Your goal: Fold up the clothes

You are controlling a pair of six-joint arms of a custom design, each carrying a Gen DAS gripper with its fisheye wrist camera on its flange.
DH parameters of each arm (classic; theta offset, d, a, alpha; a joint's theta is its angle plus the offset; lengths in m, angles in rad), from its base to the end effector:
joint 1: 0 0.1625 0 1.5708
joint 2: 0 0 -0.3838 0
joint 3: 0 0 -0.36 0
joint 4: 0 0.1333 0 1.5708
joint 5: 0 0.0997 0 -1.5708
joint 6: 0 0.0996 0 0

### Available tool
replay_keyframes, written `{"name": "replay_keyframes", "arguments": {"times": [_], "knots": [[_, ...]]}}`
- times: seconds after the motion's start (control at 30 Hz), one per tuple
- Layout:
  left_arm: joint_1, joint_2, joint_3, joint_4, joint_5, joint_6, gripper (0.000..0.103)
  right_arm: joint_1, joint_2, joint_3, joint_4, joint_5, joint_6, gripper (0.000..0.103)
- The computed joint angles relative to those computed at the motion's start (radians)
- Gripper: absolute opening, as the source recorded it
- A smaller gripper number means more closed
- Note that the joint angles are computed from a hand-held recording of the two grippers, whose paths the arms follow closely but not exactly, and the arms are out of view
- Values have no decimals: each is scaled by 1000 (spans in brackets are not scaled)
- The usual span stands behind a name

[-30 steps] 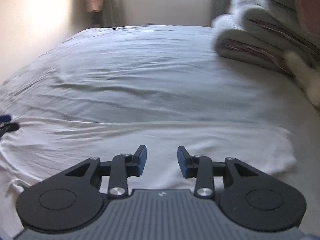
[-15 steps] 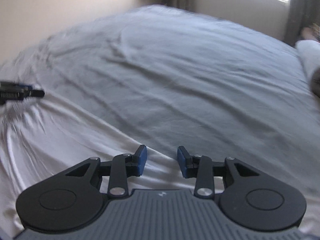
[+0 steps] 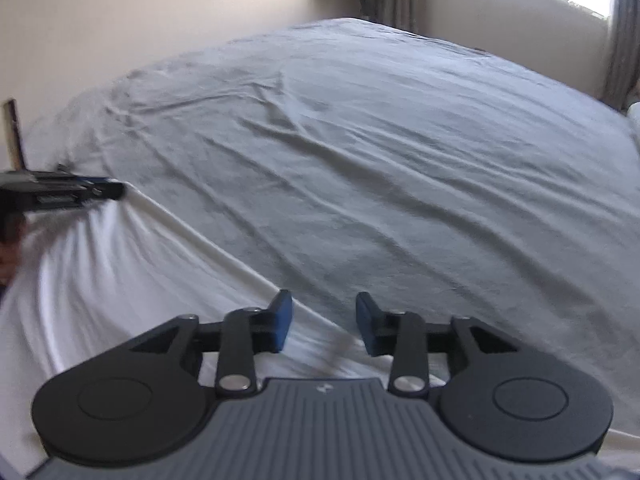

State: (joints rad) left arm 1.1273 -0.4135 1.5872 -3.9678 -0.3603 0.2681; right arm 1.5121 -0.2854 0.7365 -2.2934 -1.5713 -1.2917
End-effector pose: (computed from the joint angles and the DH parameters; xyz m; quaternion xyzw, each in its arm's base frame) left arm -0.0347 -0.6009 0.0665 -0.0717 0.7449 -0.5112 0.4227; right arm 0.0852 -0.8214 0.0444 0.5728 -0.8084 0.1055 0.0848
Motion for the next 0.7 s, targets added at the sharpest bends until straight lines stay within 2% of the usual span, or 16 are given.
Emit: {"name": "replay_keyframes", "arguments": {"times": [0.07, 0.1, 0.13, 0.2, 0.3, 0.43, 0.5, 0.53, 0.57, 0.63, 0.7], "knots": [[1, 5, -7, -6, 2, 10, 24, 4, -2, 29, -37, -28, -47, 36], [1, 7, -10, -12, 3, 16, 24, 6, -3, 45, -60, -43, -71, 28], [1, 10, -14, -19, 4, 25, 24, 8, -11, 71, -89, -42, -90, 0], [-4, 25, -33, -66, 11, 74, 24, 10, -26, 122, -149, -35, -126, 2], [-8, 58, -82, -154, 26, 172, 24, 3, -22, 162, -280, 17, -112, 2], [-1, 86, -127, -141, 53, 208, 27, -4, 15, 164, -372, 10, -82, 3], [-4, 92, -144, -134, 67, 227, 29, 0, 8, 182, -399, 5, -61, 9], [-7, 97, -156, -140, 78, 245, 36, 2, 1, 192, -406, 0, -47, 16], [-11, 101, -166, -148, 93, 258, 50, 4, -11, 210, -424, -4, -32, 25], [-22, 97, -164, -141, 115, 238, 62, 2, -49, 263, -458, 11, -16, 32], [-35, 66, -109, -70, 126, 107, 62, -1, -87, 297, -439, 26, 0, 35]]}}
